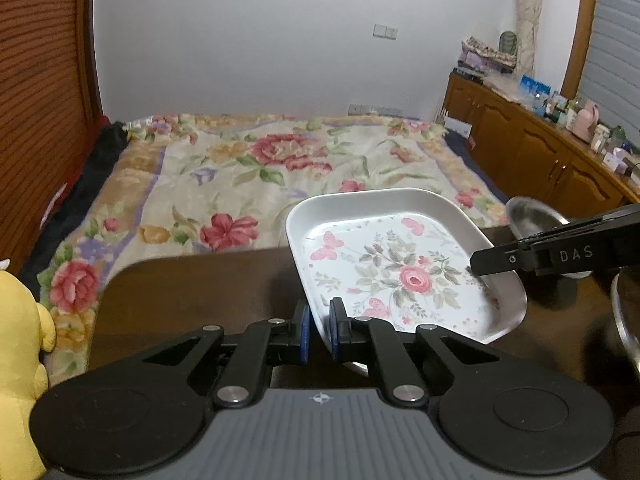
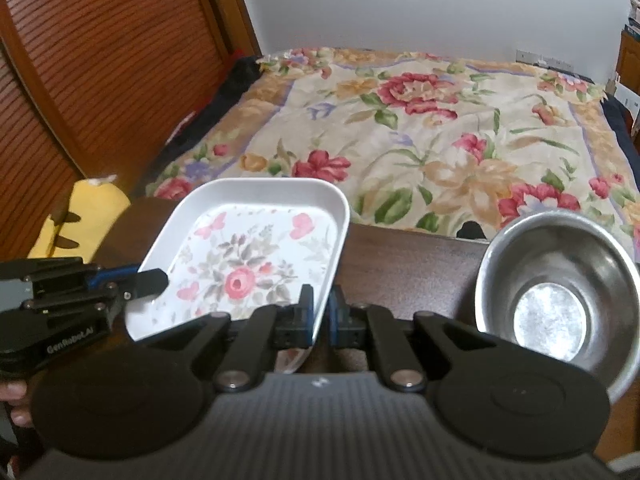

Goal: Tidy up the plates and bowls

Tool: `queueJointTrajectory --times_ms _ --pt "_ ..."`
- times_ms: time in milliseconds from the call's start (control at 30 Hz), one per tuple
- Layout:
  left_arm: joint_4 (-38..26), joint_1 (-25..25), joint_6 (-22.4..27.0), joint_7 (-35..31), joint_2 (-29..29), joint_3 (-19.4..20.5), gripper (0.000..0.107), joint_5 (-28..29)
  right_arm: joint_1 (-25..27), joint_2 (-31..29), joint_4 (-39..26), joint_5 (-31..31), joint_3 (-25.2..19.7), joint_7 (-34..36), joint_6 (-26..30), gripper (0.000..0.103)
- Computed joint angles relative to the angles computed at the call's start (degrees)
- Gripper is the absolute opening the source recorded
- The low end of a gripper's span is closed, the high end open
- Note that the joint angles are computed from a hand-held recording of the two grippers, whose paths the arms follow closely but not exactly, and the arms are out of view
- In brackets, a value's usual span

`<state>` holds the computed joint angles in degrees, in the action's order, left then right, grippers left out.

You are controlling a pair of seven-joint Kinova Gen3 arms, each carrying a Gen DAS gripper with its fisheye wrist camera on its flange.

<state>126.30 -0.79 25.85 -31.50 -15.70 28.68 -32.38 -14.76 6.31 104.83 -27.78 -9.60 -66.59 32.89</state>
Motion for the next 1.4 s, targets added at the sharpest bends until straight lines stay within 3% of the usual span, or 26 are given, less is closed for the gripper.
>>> queueJointTrajectory --times_ms 233,833,1400 --pt "-3.0 1.1 5.8 -1.7 -6.0 2.3 0.012 2.4 0.4 -5.9 1.6 -2.8 1.5 2.5 0.9 0.008" --pt "-10.4 -4.8 19.8 -10.8 -22.7 12.8 0.012 16.1 -4.3 -21.2 8.5 -10.6 11.3 12.2 3.9 0.008" --pt "-8.9 -6.9 25.7 -16.8 -34.7 16.2 0.013 33.9 -7.8 -29.6 20.6 -17.9 21.5 22.5 8.0 0.008"
